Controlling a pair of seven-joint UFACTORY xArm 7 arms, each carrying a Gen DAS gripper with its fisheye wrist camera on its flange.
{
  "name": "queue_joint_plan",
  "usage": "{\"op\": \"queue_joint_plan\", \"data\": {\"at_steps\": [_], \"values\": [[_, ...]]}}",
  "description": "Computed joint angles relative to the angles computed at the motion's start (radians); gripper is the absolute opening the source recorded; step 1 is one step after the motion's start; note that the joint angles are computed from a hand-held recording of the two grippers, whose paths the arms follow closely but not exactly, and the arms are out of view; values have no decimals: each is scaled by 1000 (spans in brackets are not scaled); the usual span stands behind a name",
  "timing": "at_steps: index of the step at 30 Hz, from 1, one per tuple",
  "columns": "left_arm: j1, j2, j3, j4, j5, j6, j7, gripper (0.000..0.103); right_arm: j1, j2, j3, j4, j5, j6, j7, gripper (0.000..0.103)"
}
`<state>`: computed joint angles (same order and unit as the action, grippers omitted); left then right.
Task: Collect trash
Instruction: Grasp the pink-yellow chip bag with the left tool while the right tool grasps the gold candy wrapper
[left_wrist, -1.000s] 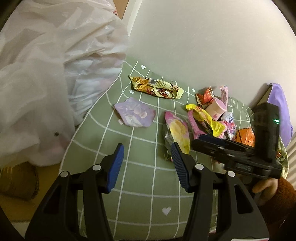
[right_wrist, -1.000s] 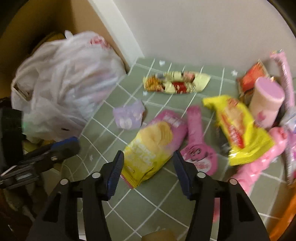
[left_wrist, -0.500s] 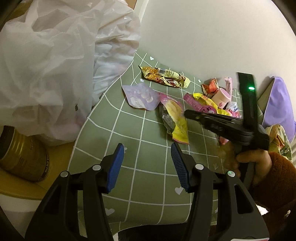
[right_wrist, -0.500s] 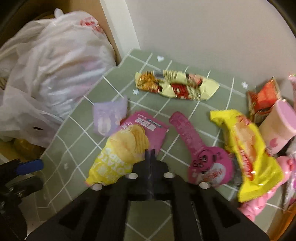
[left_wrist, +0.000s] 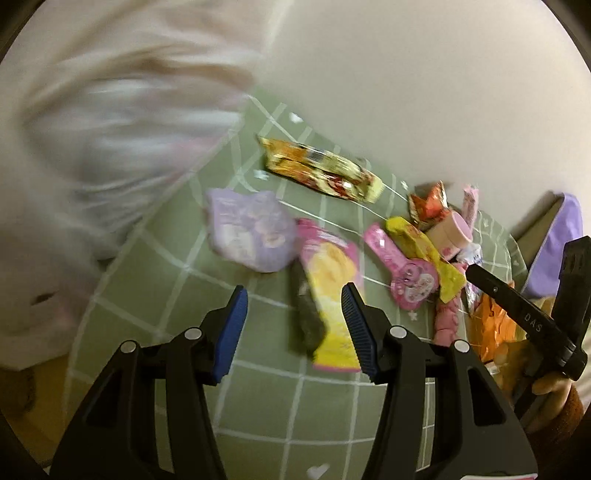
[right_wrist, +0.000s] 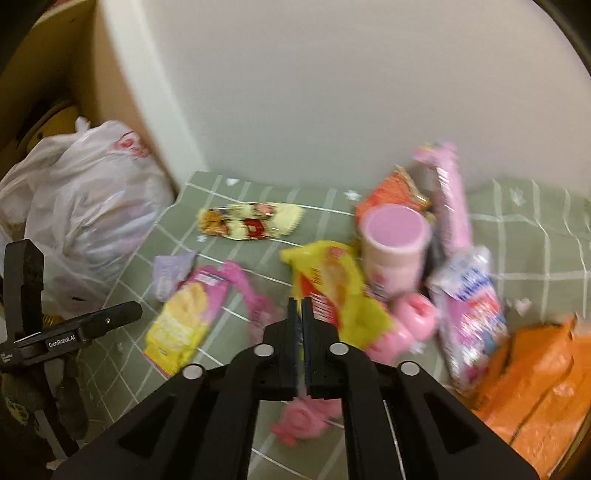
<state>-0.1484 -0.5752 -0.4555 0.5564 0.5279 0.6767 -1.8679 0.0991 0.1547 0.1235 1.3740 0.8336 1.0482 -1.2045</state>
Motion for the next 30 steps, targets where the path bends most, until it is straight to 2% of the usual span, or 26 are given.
{"op": "queue_joint_plan", "data": {"at_steps": [1, 3, 6, 7, 8, 10, 11, 15, 19, 23, 27, 28, 30], "values": [[7, 34, 5, 19, 11, -13, 22, 50, -11, 16, -6, 20, 9, 27, 8, 33], [17, 105, 17, 58, 30, -30, 56, 50, -33, 49, -13, 62, 29, 67, 34, 56], [3, 197, 60, 105, 23, -48, 91, 50, -49, 85, -6, 122, 30, 97, 64, 56], [-7, 221, 79, 115, 16, -62, 111, 42, -50, 94, -1, 142, 16, 105, 66, 56], [-15, 240, 94, 126, 16, -68, 133, 19, -45, 99, 7, 157, 0, 104, 53, 56], [-33, 273, 108, 157, 27, -47, 178, 7, -36, 95, 25, 164, -9, 87, -8, 54], [-40, 277, 112, 161, 38, -49, 180, 4, -27, 91, 35, 166, -11, 71, -40, 54], [-68, 224, 108, 147, 52, -19, 168, 0, 35, 120, 71, 210, -50, 20, -113, 54], [-84, 152, 88, 123, 24, 30, 159, 0, 126, 198, 104, 297, -184, -4, -109, 48], [-87, 118, 74, 116, 5, 75, 172, 0, 217, 253, 129, 328, -319, -93, -133, 45], [-84, 90, 84, 89, -21, 68, 189, 0, 283, 319, 121, 374, -455, -138, -73, 41], [-80, 84, 88, 79, -26, 49, 189, 0, 301, 340, 113, 394, -498, -139, -45, 35], [-71, 84, 90, 70, -33, 15, 192, 1, 308, 371, 109, 435, -546, -103, -3, 31]]}}
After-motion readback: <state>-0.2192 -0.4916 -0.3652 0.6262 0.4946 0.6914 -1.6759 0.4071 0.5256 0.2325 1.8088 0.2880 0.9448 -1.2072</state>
